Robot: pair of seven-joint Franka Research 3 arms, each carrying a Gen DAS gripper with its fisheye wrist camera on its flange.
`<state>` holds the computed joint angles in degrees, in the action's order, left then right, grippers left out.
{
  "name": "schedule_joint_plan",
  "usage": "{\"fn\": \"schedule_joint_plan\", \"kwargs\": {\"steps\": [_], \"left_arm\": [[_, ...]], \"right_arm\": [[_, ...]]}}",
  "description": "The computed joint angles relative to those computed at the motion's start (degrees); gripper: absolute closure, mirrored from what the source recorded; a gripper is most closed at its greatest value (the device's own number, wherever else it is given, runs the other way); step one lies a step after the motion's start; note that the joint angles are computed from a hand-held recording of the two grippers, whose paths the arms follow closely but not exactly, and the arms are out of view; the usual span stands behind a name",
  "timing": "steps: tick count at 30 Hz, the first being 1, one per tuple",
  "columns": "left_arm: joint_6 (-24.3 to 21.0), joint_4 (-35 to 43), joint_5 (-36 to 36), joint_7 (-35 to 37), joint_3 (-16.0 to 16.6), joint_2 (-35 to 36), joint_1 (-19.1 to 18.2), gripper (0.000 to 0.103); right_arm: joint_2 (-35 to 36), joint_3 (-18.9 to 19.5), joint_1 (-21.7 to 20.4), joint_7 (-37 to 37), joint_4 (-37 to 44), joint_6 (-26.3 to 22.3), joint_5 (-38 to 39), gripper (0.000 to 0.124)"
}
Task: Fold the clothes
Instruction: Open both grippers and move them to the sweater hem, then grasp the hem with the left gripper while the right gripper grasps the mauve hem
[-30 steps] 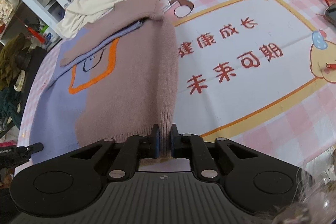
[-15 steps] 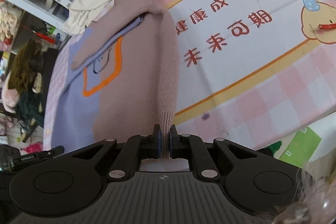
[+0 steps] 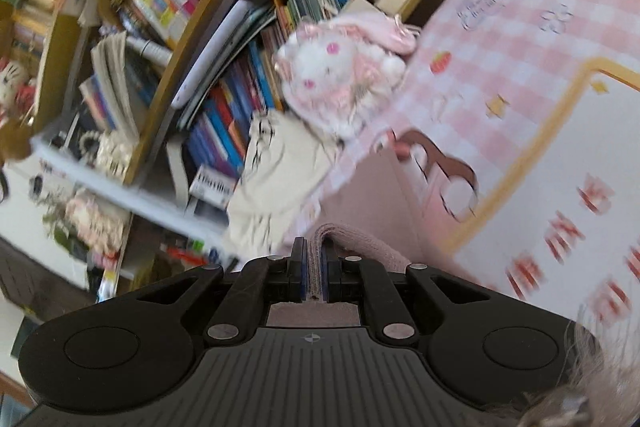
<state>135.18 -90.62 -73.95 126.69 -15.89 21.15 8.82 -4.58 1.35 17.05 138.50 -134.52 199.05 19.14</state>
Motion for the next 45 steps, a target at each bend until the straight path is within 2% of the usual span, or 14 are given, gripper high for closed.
{"fn": "schedule_joint_plan", "kwargs": {"steps": [5, 9, 11, 14, 17, 21, 25, 31, 32, 33, 34, 38, 42, 45], "left_arm": [[4.34, 10.61, 9.07, -9.98, 0.09, 7.89, -3.27, 0.098], [3.96, 18.86, 21.61, -21.44, 2.12, 13.82, -6.37, 0.097], [2.35, 23.22, 28.17, -27.62, 3.79, 16.64, -8.07, 0.088], [4.17, 24.96, 35.80, -33.37, 5.95, 17.54, -10.01, 0.054], [11.16, 20.52, 37.38, -30.49, 4.20, 14.76, -8.60, 0.046], [17.29, 15.01, 41.16, -20.62, 0.28, 11.49, -5.96, 0.046], [21.70, 12.09, 48.08, -11.62, -3.24, 10.83, -5.32, 0.046], [19.49, 20.04, 60.48, -13.46, -1.88, 17.10, -9.96, 0.048], [18.62, 21.72, 62.42, -14.49, -1.14, 18.20, -10.84, 0.056], [18.17, 22.94, 63.93, -15.46, -0.64, 19.03, -11.42, 0.088], [18.79, 23.01, 63.82, -16.53, -1.07, 19.17, -10.93, 0.099], [22.33, 21.14, 55.64, -18.99, -7.11, 18.66, -5.15, 0.099], [15.81, 26.74, 63.65, -26.80, 0.06, 21.47, -10.13, 0.097], [14.44, 27.28, 68.35, -29.10, 2.20, 21.72, -11.84, 0.086]], "right_arm": [[8.05, 0.30, -0.04, -10.87, 10.57, -2.48, 12.08, 0.117], [13.89, -14.61, 13.66, -19.90, 19.07, -9.60, 21.92, 0.117], [16.32, -16.09, 13.63, -17.91, 21.76, -12.43, 19.81, 0.117], [18.66, -20.99, 16.45, -12.29, 23.65, -15.77, 15.24, 0.110], [19.62, -33.04, 26.10, -4.39, 22.49, -15.59, 7.11, 0.082], [18.72, -42.27, 33.49, -3.83, 20.35, -15.40, -1.74, 0.082], [20.58, -53.83, 43.38, -4.53, 21.48, -23.54, -15.62, 0.082], [26.85, -52.19, 40.98, -4.90, 28.26, -28.66, -23.78, 0.085], [27.41, -50.11, 38.92, -6.31, 29.86, -29.97, -24.19, 0.097], [27.90, -47.78, 36.64, -8.05, 31.63, -31.65, -24.44, 0.108], [27.87, -46.53, 35.36, -8.67, 32.29, -31.94, -24.76, 0.119], [26.56, -51.24, 38.56, -0.21, 26.93, -18.80, -26.67, 0.119], [27.58, -39.18, 27.19, -4.98, 32.27, -28.87, -23.89, 0.118], [28.17, -36.12, 24.23, -4.48, 32.87, -30.61, -24.89, 0.110]]}}
